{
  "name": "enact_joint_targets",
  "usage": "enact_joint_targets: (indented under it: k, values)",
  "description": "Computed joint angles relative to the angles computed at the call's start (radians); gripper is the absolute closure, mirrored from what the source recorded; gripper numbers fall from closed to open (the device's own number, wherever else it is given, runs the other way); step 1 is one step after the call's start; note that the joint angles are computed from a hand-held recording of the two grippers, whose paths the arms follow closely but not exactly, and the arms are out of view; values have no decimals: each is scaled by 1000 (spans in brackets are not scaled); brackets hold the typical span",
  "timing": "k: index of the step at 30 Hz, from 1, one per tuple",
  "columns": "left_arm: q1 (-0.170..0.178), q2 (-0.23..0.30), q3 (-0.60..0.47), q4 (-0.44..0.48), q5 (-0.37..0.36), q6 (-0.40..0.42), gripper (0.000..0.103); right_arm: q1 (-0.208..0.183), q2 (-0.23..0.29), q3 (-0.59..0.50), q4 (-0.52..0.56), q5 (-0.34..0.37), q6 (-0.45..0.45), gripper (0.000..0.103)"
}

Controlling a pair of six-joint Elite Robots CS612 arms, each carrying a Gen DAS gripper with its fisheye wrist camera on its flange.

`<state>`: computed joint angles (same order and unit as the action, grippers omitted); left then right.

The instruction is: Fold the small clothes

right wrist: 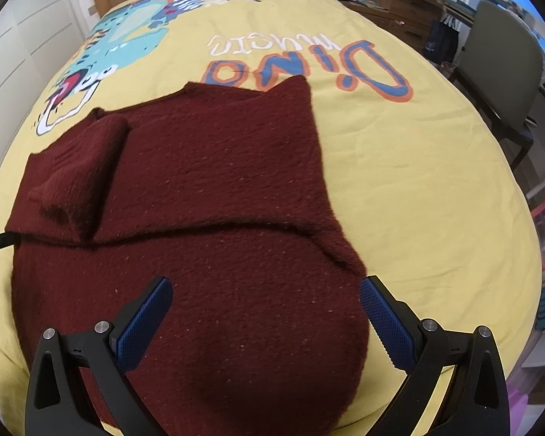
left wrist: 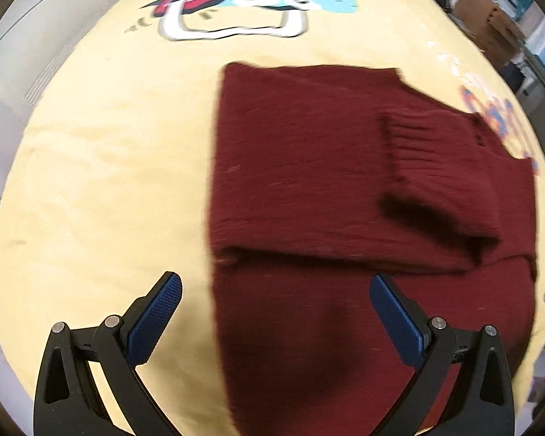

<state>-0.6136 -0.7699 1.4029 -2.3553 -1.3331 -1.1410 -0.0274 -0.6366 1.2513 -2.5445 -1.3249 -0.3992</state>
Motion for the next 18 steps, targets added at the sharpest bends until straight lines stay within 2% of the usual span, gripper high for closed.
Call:
enact_joint_targets:
  k: [6,8,9,10,18]
  values:
    - [11,-2,50,-65,-8,-40,3,10,2,-1,9,-24,-18,1]
    - [15,2,53,-70,-8,-45,12,13,4,-3,13,-32,-20,1]
    - [18,6,51,-70,-10,-41,23,15,5,-5,15,-38,-21,1]
    - [21,9,50,-68,-14,-37,28,17,6,-5,16,-42,-22,1]
    - [28,21,54,-127,12,66,28,43,15,-24,21,-57,-50,1]
